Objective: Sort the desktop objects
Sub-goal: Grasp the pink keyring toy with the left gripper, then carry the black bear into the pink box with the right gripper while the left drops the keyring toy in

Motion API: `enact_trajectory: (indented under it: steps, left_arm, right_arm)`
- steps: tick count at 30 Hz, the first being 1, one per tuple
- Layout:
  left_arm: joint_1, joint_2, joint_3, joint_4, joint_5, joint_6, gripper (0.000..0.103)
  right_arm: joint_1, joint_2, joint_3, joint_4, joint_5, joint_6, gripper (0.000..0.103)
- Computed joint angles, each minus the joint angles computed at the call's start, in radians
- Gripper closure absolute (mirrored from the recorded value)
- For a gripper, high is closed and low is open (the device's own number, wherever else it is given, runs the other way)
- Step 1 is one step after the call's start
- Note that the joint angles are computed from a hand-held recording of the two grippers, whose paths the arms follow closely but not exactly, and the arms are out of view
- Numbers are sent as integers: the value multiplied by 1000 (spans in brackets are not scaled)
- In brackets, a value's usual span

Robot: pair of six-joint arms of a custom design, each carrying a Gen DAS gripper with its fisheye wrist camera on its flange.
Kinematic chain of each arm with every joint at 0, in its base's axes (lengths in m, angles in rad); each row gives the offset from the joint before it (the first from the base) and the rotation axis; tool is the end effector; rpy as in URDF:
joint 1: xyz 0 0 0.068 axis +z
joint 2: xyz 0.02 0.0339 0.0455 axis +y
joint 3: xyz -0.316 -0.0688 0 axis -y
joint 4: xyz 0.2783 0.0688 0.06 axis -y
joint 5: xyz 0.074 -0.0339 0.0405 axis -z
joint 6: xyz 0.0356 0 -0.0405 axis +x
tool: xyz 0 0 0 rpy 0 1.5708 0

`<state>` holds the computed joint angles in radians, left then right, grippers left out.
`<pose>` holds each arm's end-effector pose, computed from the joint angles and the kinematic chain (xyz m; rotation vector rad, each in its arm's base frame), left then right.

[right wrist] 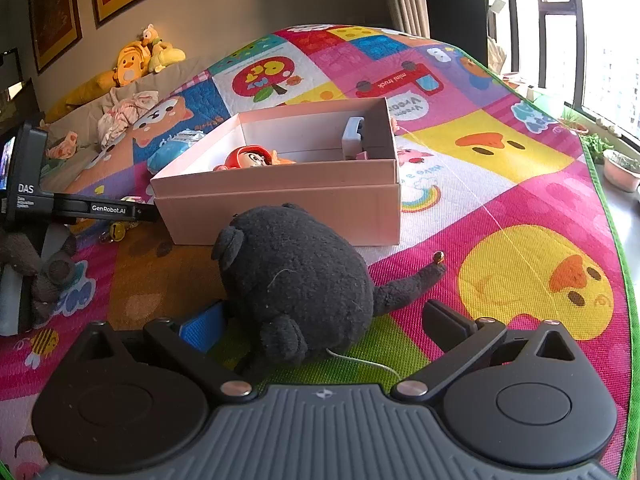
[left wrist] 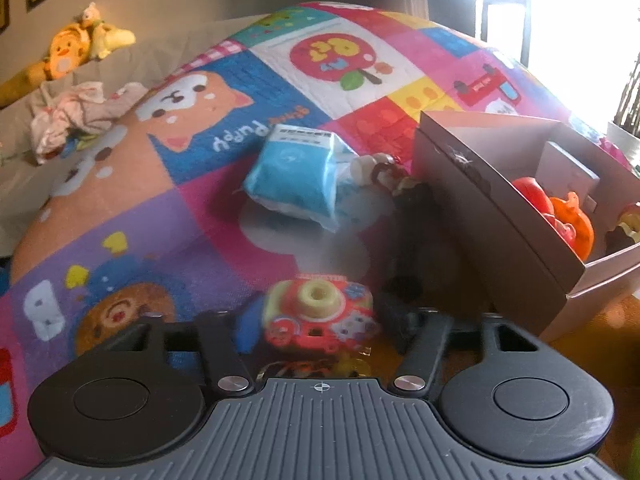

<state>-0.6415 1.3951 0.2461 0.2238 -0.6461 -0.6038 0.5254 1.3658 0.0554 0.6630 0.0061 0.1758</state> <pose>0.1691 -0.0996 0.1135 -0.2099 2.2585 0.1733 0.1495 0.0864 0.1033 -0.3870 2.2111 0.3772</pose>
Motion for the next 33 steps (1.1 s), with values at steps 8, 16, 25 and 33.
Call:
enact_trajectory:
  steps: [8,16,25,33]
  left_arm:
    - [-425,-251,-6,-490,-188,-472,39]
    - [-937,-111,103,-872,-236,-1135,39]
    - [-905,-286,223,-1000,-441,-924,39]
    - [-392,-230,264,-170,-200,92,39]
  right_arm:
    - [54,-25,-10,14,87,-12,0]
    - [167,3,65,-34,230,-161,6]
    - [120,-539,205,-643,97,-274,37]
    - [-259,-758,401,-769,-260,-274,36]
